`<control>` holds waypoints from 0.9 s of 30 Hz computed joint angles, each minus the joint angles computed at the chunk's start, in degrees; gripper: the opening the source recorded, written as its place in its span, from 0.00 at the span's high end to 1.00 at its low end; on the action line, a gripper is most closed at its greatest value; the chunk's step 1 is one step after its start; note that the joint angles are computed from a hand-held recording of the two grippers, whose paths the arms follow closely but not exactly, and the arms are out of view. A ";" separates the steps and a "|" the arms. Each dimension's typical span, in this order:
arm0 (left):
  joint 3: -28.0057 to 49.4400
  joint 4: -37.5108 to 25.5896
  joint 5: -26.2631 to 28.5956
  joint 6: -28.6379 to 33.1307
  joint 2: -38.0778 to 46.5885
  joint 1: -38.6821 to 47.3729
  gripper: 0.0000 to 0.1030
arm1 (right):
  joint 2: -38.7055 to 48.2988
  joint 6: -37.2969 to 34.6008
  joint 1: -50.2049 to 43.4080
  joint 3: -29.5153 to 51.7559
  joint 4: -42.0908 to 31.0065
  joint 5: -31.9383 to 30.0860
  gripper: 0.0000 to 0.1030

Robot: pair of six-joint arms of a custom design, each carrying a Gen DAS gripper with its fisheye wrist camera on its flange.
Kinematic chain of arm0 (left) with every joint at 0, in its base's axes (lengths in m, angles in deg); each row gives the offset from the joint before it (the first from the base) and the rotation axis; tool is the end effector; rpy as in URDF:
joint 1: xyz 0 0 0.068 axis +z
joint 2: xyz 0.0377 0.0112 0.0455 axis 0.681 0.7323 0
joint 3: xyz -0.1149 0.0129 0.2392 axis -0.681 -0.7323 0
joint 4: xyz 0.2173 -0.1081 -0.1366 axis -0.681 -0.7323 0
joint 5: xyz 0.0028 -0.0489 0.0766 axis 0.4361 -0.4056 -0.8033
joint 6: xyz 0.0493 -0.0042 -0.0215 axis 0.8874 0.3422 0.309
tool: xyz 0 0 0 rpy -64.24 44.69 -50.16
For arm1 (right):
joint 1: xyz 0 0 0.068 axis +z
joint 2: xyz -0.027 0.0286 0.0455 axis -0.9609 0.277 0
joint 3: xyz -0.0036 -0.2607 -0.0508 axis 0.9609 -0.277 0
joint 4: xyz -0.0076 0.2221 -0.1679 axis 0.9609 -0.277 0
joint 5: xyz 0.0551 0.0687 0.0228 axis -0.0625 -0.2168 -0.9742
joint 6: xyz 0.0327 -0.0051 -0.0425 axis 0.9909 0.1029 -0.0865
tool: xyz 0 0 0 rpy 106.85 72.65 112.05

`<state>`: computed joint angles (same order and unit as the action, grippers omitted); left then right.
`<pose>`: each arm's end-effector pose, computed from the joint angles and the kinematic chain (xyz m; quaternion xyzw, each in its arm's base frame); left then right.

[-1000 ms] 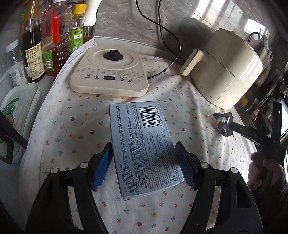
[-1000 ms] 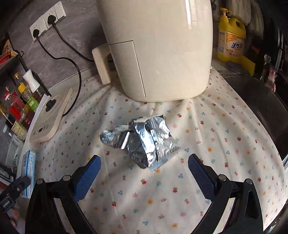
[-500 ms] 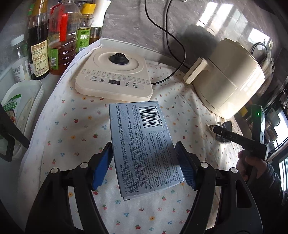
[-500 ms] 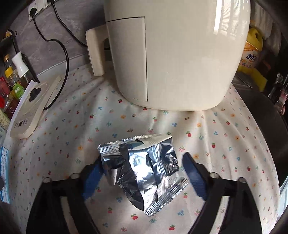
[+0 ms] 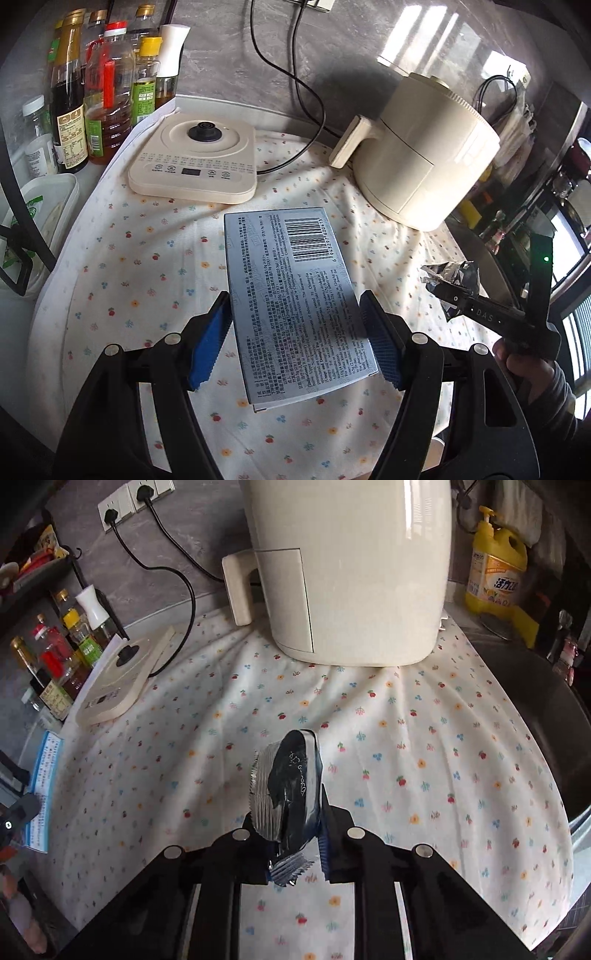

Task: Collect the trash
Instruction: 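Carry box and foil bag over the white bin and release both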

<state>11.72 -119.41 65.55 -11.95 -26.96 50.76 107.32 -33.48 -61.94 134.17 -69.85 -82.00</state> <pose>0.1732 0.0196 0.2471 -0.2136 0.8946 -0.1018 0.3790 0.3614 0.0858 0.2245 -0.1746 0.9332 0.1390 0.2815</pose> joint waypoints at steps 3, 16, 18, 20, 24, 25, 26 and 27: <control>0.19 -1.67 -3.93 -3.76 -2.39 -7.02 0.32 | -7.20 -1.20 -2.44 -5.08 -1.77 -3.60 0.82; 1.60 -8.33 -28.07 -27.66 -4.97 -48.47 0.32 | -33.31 -14.67 -25.01 -20.85 -17.29 -13.73 0.82; 2.05 -8.53 -30.73 -31.21 -3.26 -53.98 0.32 | -34.99 -18.14 -30.08 -21.96 -20.29 -15.63 0.82; 2.54 -8.49 -32.95 -34.53 -0.99 -59.31 0.32 | -36.18 -22.44 -35.62 -22.88 -23.44 -17.32 0.81; 3.88 -7.09 -36.00 -39.45 5.04 -68.26 0.32 | -36.70 -32.68 -47.61 -24.76 -29.00 -19.72 0.80; 4.22 -6.29 -36.26 -40.05 6.77 -69.80 0.32 | -36.21 -35.29 -50.77 -24.99 -30.19 -20.04 0.80; 4.54 -5.44 -36.61 -40.95 8.50 -71.62 0.32 | -35.56 -37.85 -53.83 -25.11 -31.33 -20.24 0.80; 4.82 -4.42 -36.82 -41.63 10.15 -73.11 0.32 | -34.80 -40.17 -56.59 -25.25 -32.06 -20.27 0.80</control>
